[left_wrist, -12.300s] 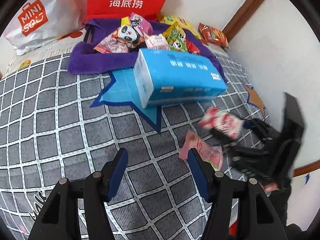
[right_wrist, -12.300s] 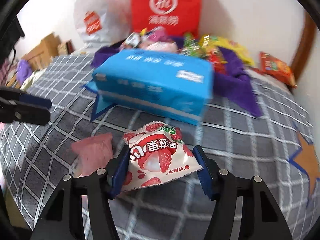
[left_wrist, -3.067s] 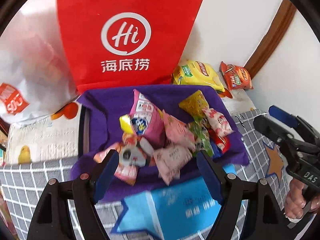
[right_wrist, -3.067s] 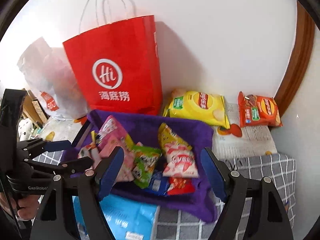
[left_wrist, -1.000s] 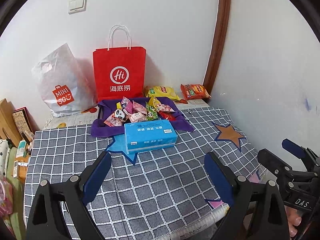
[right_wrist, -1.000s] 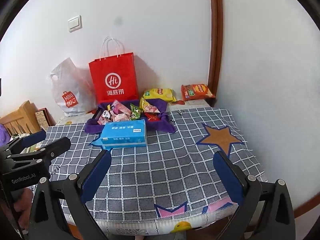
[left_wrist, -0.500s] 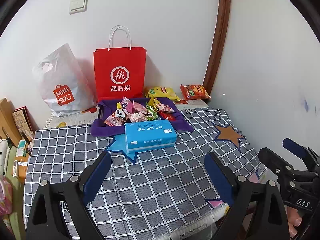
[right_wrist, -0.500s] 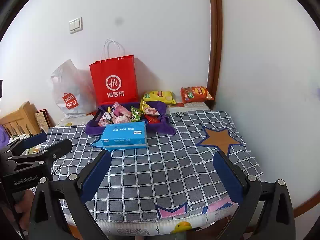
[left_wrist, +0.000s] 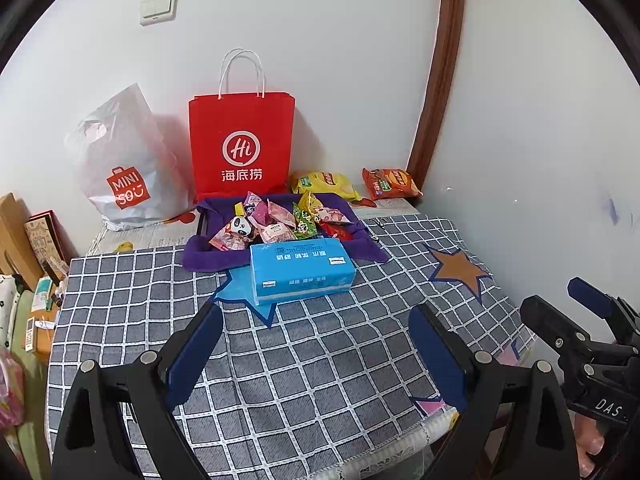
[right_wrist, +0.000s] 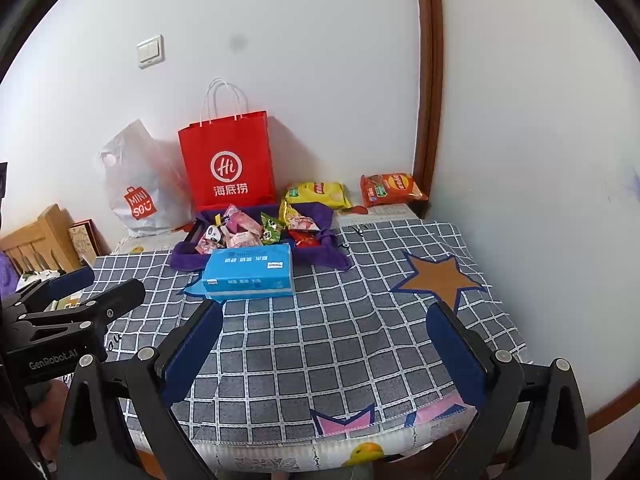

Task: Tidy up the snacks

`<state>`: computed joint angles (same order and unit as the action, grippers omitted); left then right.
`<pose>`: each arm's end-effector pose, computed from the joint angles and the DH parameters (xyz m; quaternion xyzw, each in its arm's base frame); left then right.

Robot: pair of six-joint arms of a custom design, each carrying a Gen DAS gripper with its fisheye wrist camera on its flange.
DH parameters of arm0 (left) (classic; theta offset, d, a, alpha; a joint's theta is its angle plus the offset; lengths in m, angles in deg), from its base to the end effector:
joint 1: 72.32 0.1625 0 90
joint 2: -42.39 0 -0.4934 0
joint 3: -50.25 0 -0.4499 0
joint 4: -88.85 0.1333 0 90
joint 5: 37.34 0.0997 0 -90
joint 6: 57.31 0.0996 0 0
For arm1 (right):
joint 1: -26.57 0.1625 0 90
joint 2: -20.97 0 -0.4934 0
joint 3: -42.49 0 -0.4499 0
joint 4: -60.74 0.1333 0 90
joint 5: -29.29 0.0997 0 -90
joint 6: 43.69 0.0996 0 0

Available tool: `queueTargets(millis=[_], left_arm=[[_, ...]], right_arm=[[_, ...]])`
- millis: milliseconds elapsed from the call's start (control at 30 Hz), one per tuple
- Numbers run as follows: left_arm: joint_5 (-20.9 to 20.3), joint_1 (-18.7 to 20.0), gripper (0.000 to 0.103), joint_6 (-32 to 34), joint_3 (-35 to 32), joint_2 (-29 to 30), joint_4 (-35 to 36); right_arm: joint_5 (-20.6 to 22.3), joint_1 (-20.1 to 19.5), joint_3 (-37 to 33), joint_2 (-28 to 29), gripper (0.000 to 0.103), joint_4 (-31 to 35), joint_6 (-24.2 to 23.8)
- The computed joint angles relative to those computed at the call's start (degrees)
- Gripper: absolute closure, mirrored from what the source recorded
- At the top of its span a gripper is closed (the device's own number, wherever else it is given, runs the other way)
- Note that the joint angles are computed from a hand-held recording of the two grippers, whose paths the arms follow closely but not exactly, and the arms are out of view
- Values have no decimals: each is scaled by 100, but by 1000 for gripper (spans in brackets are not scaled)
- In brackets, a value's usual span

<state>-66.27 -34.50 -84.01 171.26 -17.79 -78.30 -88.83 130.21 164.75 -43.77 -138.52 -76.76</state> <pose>-0.3181 -0.5260 0.1795 0.1177 0.8475 -0.4139 0.3107 0.2214 -0.5461 0.2531 0.2487 -0.8433 0.3803 0.2869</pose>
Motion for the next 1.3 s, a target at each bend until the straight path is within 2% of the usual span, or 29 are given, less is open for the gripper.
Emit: queueTargets(millis=[1167, 1300], left_arm=[[19, -54, 9, 78, 14, 5, -88], [33, -36, 9, 246, 13, 27, -238]], right_arm=[[66, 51, 50, -17, 2, -107, -38], [76, 64, 38, 4, 2, -119, -52]])
